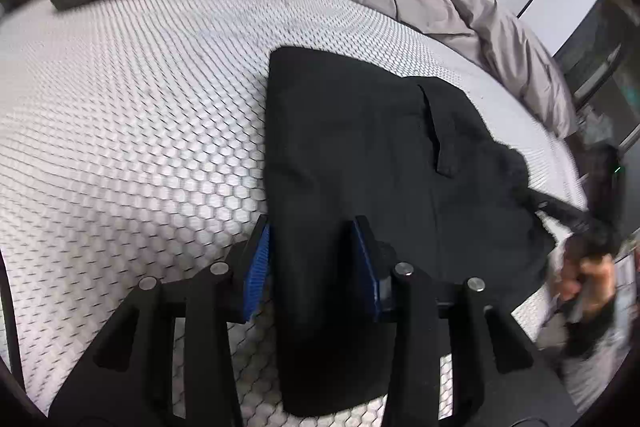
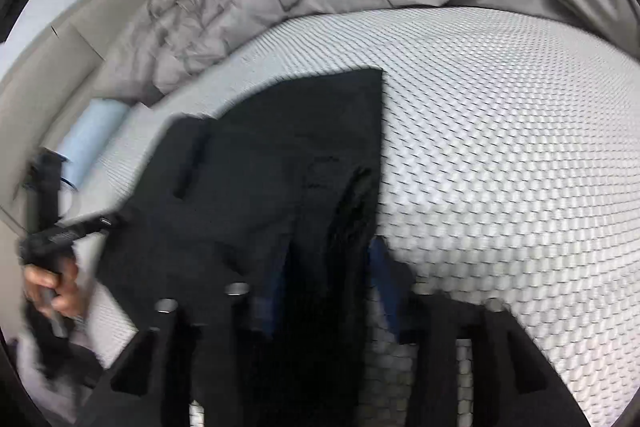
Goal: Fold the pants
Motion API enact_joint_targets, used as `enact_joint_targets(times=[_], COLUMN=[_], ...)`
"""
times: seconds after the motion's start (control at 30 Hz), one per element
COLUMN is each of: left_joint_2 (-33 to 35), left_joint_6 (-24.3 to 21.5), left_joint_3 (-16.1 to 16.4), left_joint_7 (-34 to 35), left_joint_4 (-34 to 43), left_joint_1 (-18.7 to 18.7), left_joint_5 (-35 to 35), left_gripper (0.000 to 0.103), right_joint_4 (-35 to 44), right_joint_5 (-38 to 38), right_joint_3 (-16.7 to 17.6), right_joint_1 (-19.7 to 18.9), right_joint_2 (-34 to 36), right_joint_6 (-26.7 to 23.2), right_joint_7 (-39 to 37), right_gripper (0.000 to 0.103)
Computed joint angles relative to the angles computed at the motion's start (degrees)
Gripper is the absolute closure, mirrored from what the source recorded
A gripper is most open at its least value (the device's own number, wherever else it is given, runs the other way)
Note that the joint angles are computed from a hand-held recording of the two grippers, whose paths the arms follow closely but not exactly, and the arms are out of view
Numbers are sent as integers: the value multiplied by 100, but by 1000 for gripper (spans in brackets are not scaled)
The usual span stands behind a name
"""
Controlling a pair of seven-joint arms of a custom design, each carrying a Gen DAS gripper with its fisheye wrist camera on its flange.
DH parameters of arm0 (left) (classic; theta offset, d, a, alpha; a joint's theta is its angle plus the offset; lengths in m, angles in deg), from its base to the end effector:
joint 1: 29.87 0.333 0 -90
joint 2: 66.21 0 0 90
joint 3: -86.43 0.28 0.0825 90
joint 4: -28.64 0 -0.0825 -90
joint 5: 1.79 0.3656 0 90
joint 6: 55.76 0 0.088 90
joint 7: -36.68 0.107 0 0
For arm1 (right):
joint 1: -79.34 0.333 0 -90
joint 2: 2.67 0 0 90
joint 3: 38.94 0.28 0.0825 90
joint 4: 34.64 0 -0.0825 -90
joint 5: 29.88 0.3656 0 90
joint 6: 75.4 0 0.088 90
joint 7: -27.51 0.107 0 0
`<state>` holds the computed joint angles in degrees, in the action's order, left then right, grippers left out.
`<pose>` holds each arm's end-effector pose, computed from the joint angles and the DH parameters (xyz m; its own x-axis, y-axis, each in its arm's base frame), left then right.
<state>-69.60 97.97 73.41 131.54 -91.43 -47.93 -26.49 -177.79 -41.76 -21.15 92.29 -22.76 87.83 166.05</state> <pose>0.4881 -0.2810 0.4913 -0.3803 -0.8698 0.3145 -0.8132 0.1525 -0.5617 0.3965 0.2543 0.4589 -0.0198 -0.9645 -0.2632 -0.7827 0.1788 -0.5962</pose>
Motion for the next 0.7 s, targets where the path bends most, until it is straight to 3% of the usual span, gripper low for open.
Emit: enact_joint_targets(times=[0.07,0.1,0.17,0.23,0.3,0.37,0.4,0.5,0.7], left_joint_2=[-351,-564,-1041,-1395,-1788,-2167,-2342,-2616,-3237], left_joint_6=[285,441,755,1001,1327,1492,1621,1816,1931], left_joint_3=[-76,-92,-218,-301,-377,-584,-651,-890,-990], left_joint_7=[-463,-620,-1258,-1746,-2159,-2666,-2867,-3395,-3920], left_joint_4=[-378,-606,-1060,-1342,-1655,-1922,-2070,-2244,-2713], left_joint_1=[30,13,75,127,138,336,390,581,555], left_joint_5=[688,898,1556,1991,2293,2687,2816,3170,3718], left_gripper=[65,57,39,21,15,4,1,1,1], right_joint_4=[-190,-361,-634,-832,-937,-986,-1030,-1074,-1032], right_joint_5=[111,87,124,125,90,51,9,-151,-360], right_joint_3=[-38,27,149,393,682,1006,1255,1687,2319], right_joint_1=[71,59,71,2,-103,-232,-323,-531,-645], right_joint_2=[-308,-564,-954,-1331,-1664,-1975,-2247,-2667,-3065], right_joint_6=[-54,0,158,247,283,212,122,164,-88], right_joint_7=[31,80,91,147,210,337,510,765,1052], right_gripper=[47,47,31,16,12,0,0,0,0])
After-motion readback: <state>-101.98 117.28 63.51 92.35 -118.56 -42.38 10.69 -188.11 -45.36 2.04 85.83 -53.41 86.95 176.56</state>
